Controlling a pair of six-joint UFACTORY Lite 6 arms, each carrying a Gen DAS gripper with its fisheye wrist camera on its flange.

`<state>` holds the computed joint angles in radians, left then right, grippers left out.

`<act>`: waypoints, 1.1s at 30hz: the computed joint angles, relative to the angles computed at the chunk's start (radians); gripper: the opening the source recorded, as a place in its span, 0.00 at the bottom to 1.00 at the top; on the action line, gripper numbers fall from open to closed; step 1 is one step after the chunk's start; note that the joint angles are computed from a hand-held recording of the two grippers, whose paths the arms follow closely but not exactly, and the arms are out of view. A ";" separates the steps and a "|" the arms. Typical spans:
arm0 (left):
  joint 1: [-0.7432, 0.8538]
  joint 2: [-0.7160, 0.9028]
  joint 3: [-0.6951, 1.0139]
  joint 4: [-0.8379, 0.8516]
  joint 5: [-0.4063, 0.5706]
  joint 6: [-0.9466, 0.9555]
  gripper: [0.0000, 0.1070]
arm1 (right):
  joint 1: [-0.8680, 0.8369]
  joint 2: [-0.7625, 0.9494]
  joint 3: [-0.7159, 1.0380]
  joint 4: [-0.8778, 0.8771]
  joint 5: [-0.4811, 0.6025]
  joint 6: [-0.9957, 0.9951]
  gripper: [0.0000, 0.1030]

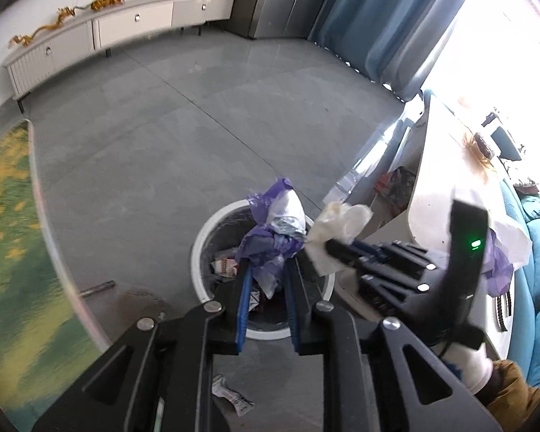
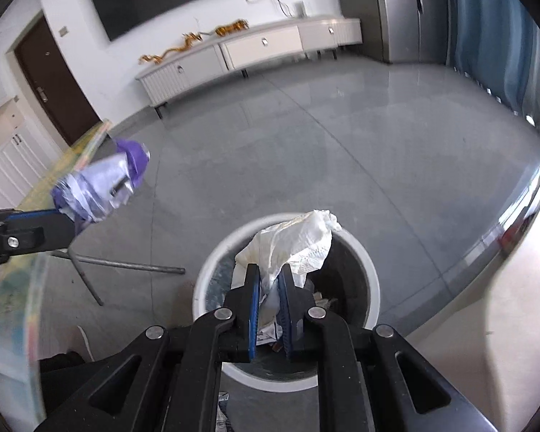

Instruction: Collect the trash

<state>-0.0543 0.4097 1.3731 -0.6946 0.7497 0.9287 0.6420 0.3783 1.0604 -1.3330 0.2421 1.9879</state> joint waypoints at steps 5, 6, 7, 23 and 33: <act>-0.026 0.115 0.084 -0.005 -0.001 -0.029 0.23 | -0.045 0.099 0.011 -0.188 -0.023 0.221 0.40; -0.022 0.128 0.094 -0.011 0.008 -0.026 0.26 | -0.044 0.106 0.004 -0.212 -0.020 0.256 0.40; -0.019 0.127 0.090 -0.020 0.014 -0.022 0.32 | -0.047 0.107 -0.003 -0.223 -0.021 0.278 0.40; 0.408 -0.374 -0.197 -0.134 0.121 0.293 0.47 | 0.287 -0.188 0.119 0.286 0.405 -0.181 0.65; 0.995 -0.409 -0.118 -0.246 0.344 0.598 0.66 | 0.559 0.091 0.769 0.393 0.707 -0.480 0.78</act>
